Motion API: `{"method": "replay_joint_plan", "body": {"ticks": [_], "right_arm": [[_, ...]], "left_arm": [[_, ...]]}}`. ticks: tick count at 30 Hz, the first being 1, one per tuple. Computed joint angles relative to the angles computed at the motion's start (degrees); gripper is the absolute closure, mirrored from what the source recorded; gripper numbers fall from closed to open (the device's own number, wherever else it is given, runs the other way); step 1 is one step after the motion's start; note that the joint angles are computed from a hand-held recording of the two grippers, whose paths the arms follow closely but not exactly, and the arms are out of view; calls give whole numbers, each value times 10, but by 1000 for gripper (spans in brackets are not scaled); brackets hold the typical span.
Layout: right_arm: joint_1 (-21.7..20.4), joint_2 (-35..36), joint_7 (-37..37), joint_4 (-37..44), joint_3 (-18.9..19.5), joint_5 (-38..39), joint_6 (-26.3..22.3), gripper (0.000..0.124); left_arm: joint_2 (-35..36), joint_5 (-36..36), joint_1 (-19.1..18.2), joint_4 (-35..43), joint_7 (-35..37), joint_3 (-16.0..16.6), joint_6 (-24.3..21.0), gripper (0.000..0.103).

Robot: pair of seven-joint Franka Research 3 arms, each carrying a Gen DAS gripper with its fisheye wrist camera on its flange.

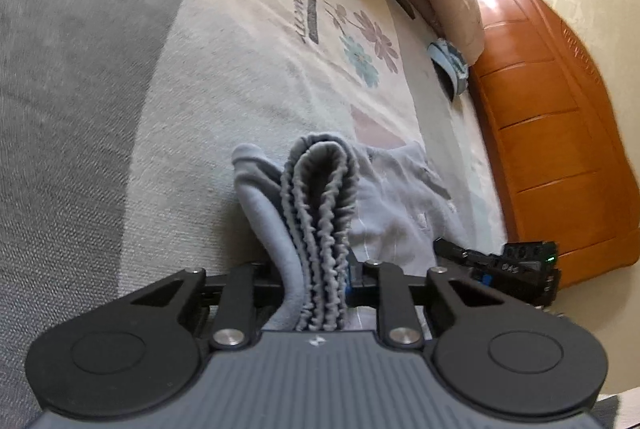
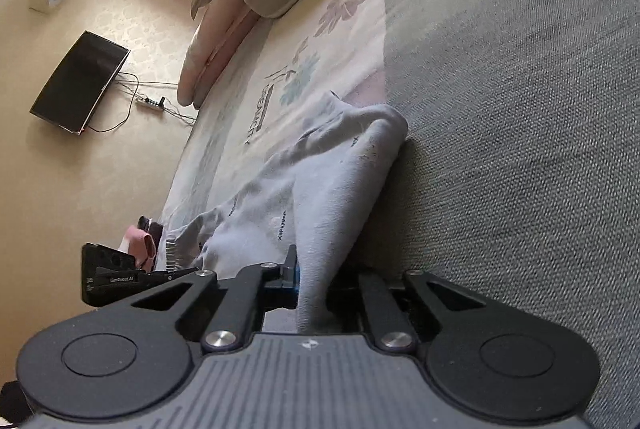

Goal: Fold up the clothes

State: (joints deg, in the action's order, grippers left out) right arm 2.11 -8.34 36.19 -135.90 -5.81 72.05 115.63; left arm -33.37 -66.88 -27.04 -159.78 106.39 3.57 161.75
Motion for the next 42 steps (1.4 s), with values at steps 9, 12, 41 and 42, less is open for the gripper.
{"method": "replay_joint_plan", "body": {"ticks": [9,12,41,42], "right_arm": [[8,-34,-19,-18,-3,15,11,114],[9,-48,-31,-23,-8,17,5,114],[-136,-169,-136,-82,-149,48,-25,114],[-143,-167,-139,-80,-154,53,-22,114]], "left_arm": [[-25,145,16,9,-116,-30,-7,82],[-20,191,10,26,-149,-31,-7,82],[406,479,30,583,-234,-184,-151,82],[437,499,30,626,-238,-192,-165,82]]}}
